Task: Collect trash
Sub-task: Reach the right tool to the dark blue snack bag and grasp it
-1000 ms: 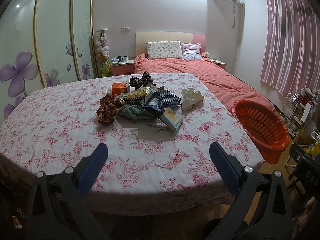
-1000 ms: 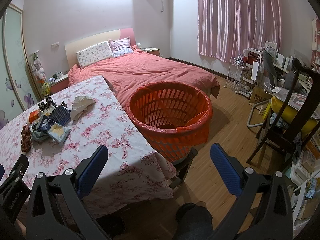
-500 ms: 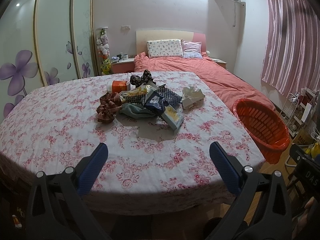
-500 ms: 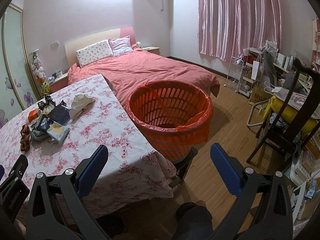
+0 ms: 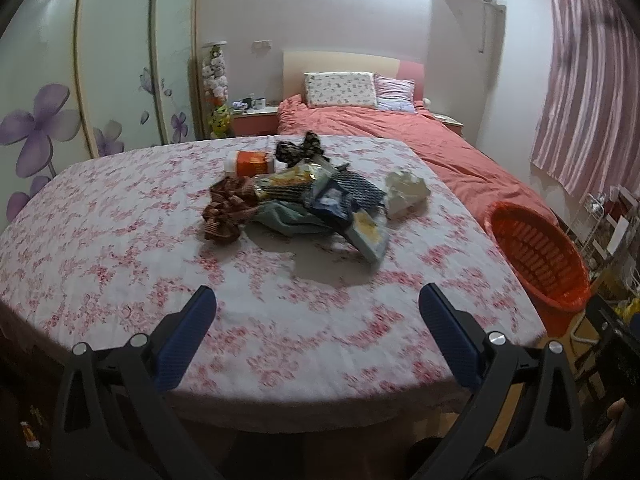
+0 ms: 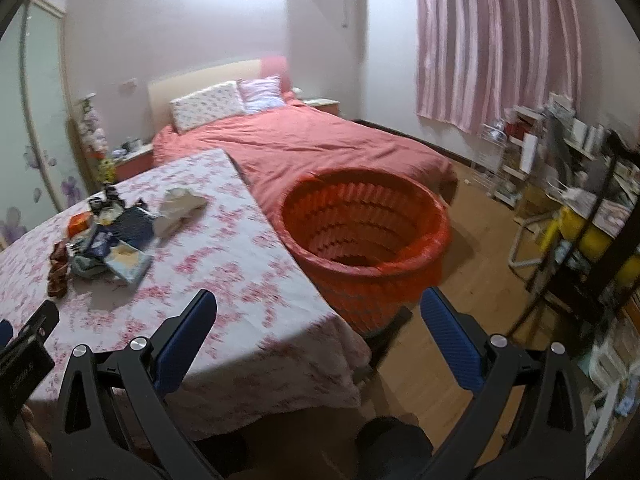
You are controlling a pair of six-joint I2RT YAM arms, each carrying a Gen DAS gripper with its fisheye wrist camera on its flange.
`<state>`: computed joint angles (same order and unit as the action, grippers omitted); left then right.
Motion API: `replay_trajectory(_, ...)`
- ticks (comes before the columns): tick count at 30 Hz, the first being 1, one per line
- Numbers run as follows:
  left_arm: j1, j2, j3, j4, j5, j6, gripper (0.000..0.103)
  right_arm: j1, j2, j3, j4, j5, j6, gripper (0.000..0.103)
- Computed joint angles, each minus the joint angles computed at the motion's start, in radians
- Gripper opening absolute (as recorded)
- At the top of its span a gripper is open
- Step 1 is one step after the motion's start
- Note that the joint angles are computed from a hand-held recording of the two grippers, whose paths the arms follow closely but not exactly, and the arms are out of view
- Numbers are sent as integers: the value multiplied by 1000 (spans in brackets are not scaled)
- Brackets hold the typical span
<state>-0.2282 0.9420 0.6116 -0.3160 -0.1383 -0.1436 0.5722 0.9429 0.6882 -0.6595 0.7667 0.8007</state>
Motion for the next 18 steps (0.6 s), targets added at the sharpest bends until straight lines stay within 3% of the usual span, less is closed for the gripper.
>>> replay_trajectory(5,144,81,47,37,83,27,99,-54,80,25,155,-79,-126,101)
replay_trajectory(10,289,191,105,82,163,57,99,-114,192,58,313,-258,-231,101)
replay_trajectory(18,395,380,221,121,220,112,99,-127,461,204,455,-462,-346,101)
